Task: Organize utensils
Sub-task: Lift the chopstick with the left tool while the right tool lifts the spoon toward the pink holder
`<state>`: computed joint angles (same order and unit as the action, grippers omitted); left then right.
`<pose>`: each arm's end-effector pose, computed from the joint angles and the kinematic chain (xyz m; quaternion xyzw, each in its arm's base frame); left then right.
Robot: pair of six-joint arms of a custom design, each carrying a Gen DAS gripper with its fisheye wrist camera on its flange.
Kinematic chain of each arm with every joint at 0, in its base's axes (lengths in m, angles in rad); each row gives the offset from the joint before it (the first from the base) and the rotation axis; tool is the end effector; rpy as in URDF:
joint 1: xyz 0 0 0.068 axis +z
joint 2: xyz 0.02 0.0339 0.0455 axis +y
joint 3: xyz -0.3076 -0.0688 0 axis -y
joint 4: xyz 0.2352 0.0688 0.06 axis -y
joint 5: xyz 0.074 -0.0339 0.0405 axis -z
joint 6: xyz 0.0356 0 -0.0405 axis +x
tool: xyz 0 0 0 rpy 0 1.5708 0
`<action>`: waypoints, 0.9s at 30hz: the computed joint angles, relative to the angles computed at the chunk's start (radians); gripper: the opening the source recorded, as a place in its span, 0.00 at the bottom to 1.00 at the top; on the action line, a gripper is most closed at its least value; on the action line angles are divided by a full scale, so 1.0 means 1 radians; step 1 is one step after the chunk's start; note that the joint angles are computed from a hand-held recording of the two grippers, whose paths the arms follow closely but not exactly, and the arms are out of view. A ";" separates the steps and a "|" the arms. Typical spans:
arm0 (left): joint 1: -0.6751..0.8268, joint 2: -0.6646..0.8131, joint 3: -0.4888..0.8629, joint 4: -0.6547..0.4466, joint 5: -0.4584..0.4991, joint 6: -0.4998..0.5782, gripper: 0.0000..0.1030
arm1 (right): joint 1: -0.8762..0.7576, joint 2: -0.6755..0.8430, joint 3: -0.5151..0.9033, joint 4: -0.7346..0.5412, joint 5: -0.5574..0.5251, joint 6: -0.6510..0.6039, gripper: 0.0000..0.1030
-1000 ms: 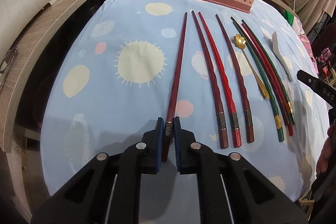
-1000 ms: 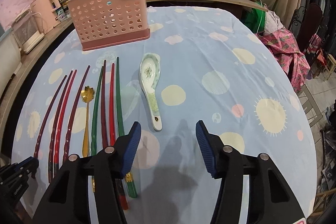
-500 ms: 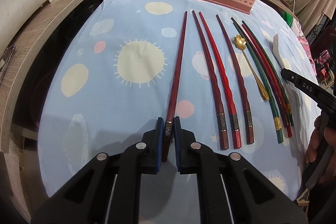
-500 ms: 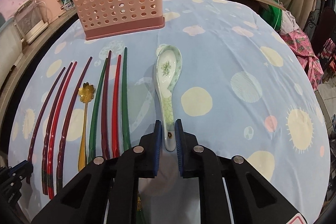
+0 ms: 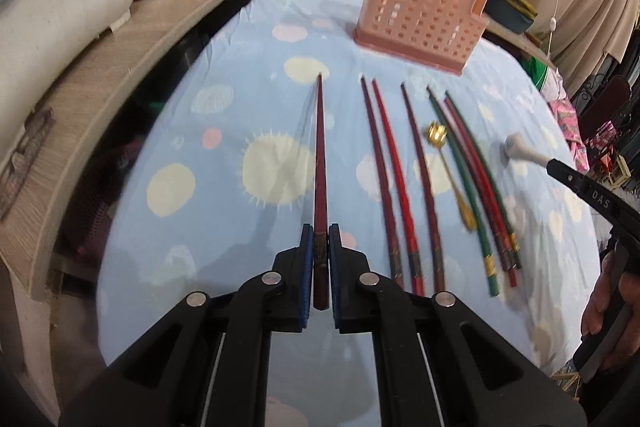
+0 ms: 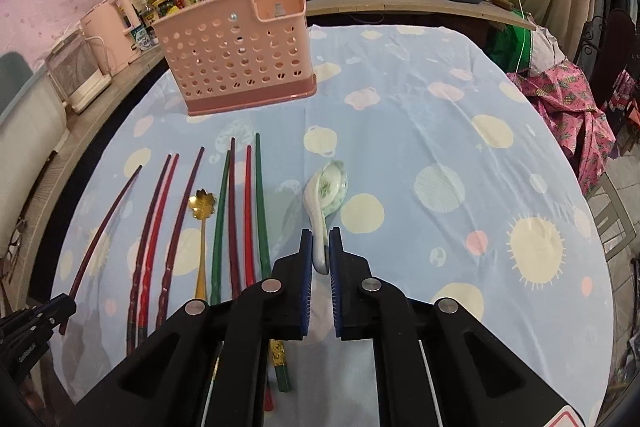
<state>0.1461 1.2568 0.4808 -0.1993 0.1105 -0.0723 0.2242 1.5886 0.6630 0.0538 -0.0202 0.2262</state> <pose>0.1947 0.0247 0.1936 -0.0879 0.9506 -0.0420 0.2947 0.2781 0.0641 0.1853 -0.0025 0.9395 0.0857 0.3316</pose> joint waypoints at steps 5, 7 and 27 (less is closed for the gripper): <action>0.004 -0.039 0.107 -0.055 0.005 -0.007 0.07 | -0.029 -0.054 0.064 -0.074 -0.032 -0.009 0.06; 0.015 -0.037 0.158 -0.068 0.009 -0.007 0.07 | -0.041 -0.060 0.092 -0.095 -0.050 -0.008 0.06; 0.009 0.213 0.744 -0.121 -0.012 -0.019 0.07 | -0.098 0.157 0.580 -0.250 -0.184 -0.026 0.05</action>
